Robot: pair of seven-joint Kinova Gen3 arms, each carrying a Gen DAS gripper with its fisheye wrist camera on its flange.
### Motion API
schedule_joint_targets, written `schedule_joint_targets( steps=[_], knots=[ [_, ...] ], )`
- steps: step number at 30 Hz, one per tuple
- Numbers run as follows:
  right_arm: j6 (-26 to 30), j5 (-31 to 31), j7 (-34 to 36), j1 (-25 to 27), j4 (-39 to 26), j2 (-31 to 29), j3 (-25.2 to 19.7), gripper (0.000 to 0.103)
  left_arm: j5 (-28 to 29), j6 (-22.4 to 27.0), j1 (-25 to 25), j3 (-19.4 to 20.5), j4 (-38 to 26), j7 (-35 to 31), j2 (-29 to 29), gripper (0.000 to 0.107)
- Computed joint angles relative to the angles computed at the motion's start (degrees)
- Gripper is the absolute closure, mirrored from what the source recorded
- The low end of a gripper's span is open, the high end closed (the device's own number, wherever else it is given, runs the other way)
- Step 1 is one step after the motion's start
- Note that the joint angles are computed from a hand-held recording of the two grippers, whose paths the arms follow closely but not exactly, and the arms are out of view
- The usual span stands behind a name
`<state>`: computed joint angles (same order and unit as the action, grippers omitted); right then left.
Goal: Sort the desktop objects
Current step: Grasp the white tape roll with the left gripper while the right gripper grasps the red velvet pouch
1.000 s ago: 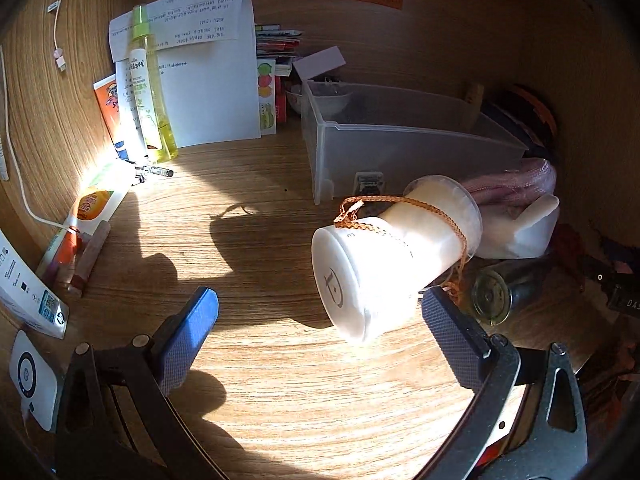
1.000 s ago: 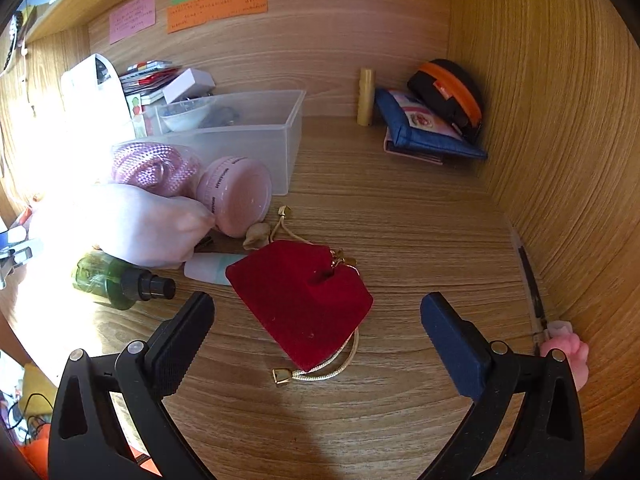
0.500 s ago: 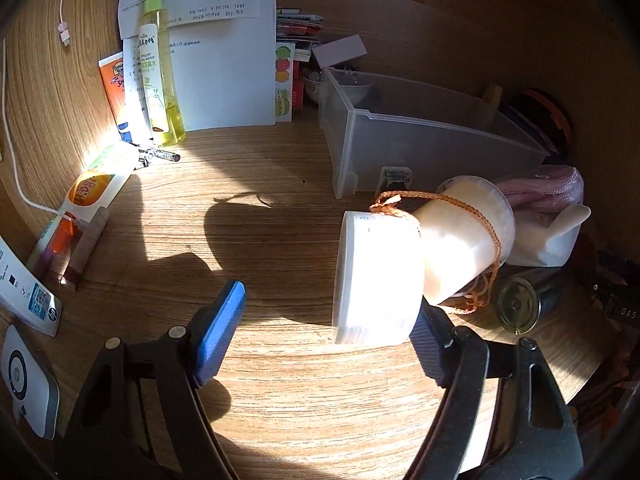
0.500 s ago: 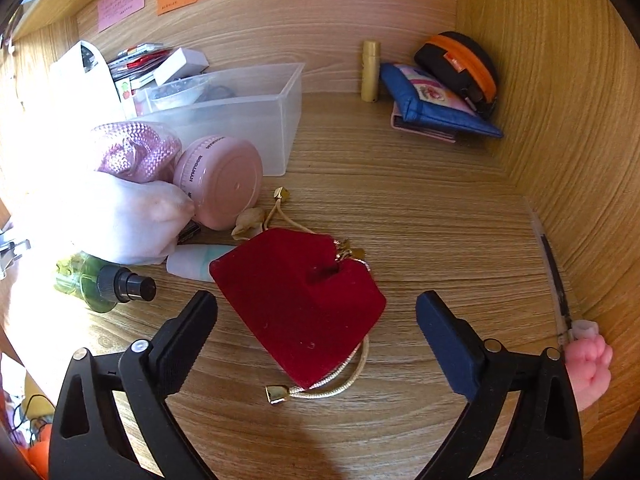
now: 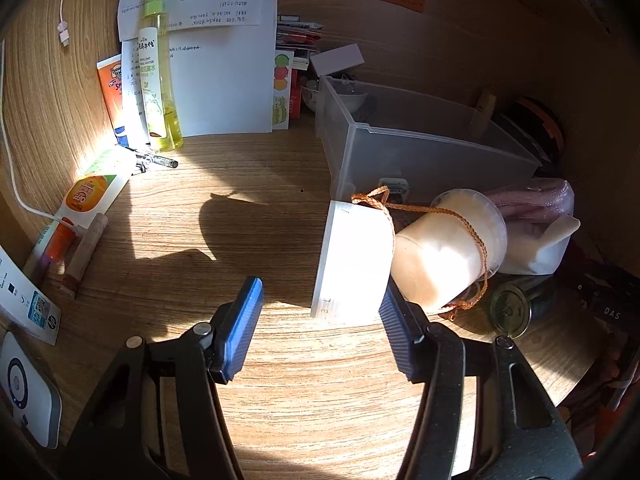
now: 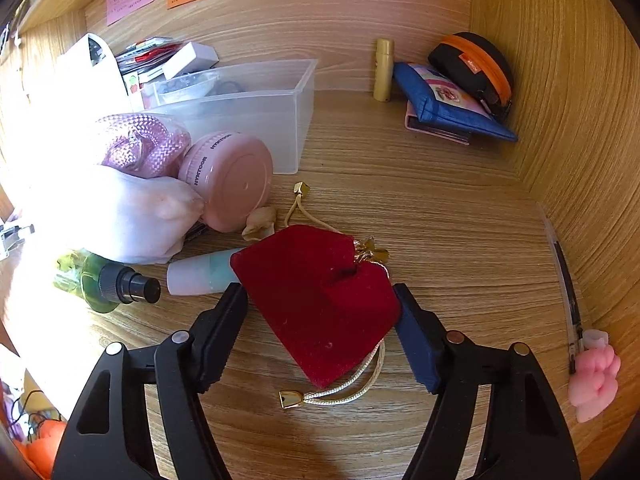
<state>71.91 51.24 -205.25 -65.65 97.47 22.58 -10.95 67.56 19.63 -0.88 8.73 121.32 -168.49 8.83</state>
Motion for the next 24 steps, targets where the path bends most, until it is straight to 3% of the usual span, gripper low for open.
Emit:
schedule_joint_targets(
  steps=[3,8,11,14,20,21,24],
  knots=[
    [-0.40,0.37,-0.76,-0.05,0.51,-0.30,-0.04,0.035,-0.67,0.46,-0.22,-0.24,-0.31,0.39,0.04,0.049],
    [-0.31,0.16,-1.08,0.02,0.80,-0.59,-0.32,0.035,0.70,7.13,-3.04,-1.78,-0.59,-2.16,-0.23,0.049],
    [-0.02,0.18,-1.46,-0.06,1.07,-0.61,-0.36,0.035,2.02,6.43,-2.61,-2.68,0.28,-4.58,-1.17,0.049],
    [0.04,0.36,-1.62,0.01,1.05,-0.49,-0.35,0.036,-1.86,4.95,-1.29,-3.20,-0.44,-1.45,-0.88,0.049],
    [-0.27,1.43,-2.50,-0.13,1.51,-0.53,-0.40,0.047,-8.99,5.03,-0.23,-1.64,-3.64,4.05,1.38,0.049],
    [-0.19,1.39,-2.31,-0.10,1.40,-0.48,-0.45,0.054,-9.95,5.34,-0.17,-1.14,-4.53,5.04,1.94,0.049],
    [-0.73,1.38,-1.35,0.25,1.54,-0.79,-0.59,0.062,-12.32,9.30,-1.12,0.05,-7.92,7.51,4.19,0.054]
  ],
)
